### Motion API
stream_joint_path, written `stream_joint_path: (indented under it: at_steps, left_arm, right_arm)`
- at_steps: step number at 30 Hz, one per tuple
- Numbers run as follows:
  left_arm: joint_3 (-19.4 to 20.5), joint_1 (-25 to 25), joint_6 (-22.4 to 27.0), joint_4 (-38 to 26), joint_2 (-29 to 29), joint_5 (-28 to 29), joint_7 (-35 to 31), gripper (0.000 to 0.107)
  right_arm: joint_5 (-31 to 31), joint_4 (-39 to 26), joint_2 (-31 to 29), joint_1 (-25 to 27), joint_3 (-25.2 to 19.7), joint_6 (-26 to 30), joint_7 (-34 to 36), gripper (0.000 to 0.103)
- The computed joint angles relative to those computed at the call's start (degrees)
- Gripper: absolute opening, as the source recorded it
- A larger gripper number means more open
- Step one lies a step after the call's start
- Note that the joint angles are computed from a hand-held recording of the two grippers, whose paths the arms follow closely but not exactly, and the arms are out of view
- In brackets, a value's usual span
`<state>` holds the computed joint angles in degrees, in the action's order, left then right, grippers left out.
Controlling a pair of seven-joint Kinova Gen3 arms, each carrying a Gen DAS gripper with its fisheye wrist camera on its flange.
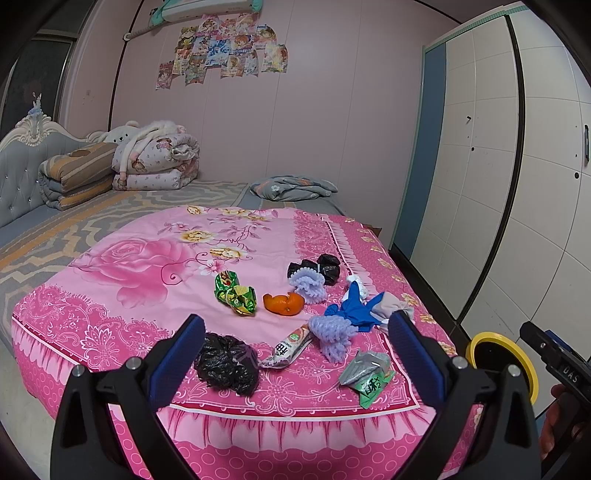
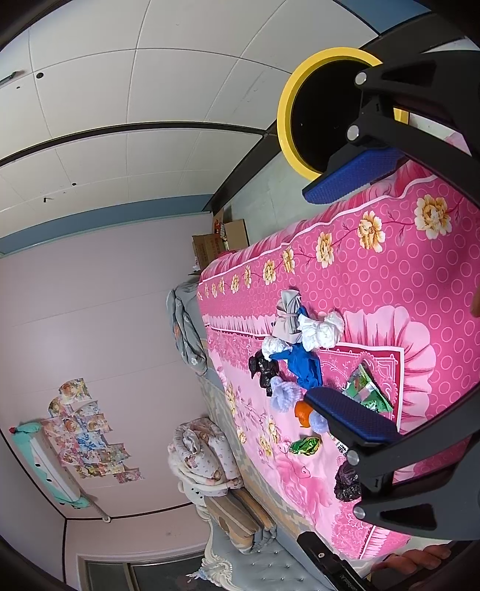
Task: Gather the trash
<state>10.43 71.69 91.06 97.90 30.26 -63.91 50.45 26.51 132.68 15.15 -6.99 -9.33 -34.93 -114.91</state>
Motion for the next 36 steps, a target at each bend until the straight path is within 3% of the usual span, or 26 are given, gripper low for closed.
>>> stream_joint_path:
  at_steps: [8,17,24,27,34,36]
  left_arm:
    - [0.11,-0.7,-1.11,1.34,-0.66,0.77,0.72,0.096]
    - [1.81,-4.32,-7.19,8.09,-3.99,2.46,2.69,0.096]
    - [2.1,-8.93,-17.13,15.66,-7.24,4.76,5.67,0.096]
    - [1.74,-11.35,-18.98,16.91,-7.26,6.54,5.29,0.096]
    - [0.79,-15.36,-24.62,20.36,-8.34,3.96,5.4,0.096]
    - [0.57,-16.47,-26.38,21.1,-8.34,3.11,4.86,0.096]
  right_arm:
    - [-2.29,-1.76,0.69,-1.28,0.09,3.38,1.41,0.095]
    - [-11.36,-8.08,3.74,-6.63,1.42,10.92,10.76,0.095]
    - [-11.93,-16.81,9.44,-7.05,-1.22,19.06,14.97,0.095]
    - [-13.59,-20.51,12.06,-8.42,-1.17,21.79,17.77,0.095]
    - [-15.33,-31.5,18.69,-7.7,-5.77,32.29,21.89,0.095]
    - [-16.59,-33.49,19.95,-9.16,-4.94,33.92,23.43,0.095]
